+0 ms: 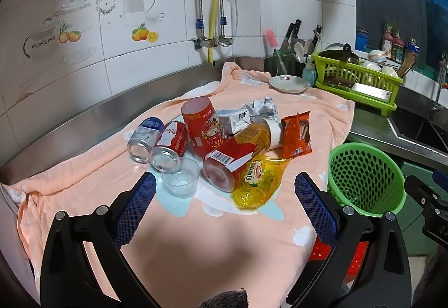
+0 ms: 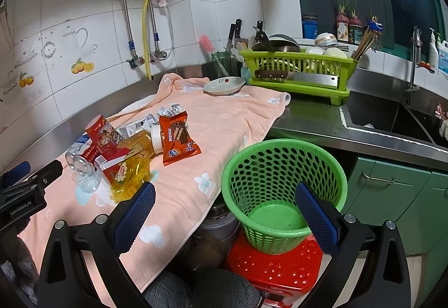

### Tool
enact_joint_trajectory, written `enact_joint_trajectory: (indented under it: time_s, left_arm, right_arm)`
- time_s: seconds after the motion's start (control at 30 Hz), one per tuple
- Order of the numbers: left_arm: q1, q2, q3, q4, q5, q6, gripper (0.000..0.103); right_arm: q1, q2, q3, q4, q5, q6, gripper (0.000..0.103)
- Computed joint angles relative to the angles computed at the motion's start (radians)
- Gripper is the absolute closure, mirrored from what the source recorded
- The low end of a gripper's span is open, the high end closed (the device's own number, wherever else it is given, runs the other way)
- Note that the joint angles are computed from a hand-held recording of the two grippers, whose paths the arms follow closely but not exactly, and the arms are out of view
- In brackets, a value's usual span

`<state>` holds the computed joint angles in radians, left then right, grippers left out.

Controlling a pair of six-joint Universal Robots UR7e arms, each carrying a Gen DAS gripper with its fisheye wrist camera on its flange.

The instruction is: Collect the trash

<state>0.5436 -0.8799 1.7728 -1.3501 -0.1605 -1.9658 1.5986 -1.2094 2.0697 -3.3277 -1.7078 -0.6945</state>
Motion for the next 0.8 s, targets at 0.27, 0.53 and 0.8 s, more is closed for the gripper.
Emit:
enact_joint_trajectory:
  time_s: [0.27,0.53,0.8]
  left_arm:
    - [0.007,-0.009,-0.004,0.048,0.001,-0.034,0.005]
    - [0.014,-0.03,-0.016,0.181,-0.004,-0.148,0.005]
    - [0.019,-0.048,-0.066,0.517,-0.026,-0.446,0.005]
  right_arm:
    - [0.003,0.011,-0.018,0.035,0.008,-0.01,0.006]
    - [0.016,0.035,-0.04,0.103,0.022,-0.046,0.006]
    - [0.034,0.067,-0.075,0.197,0.055,-0.075,0.006]
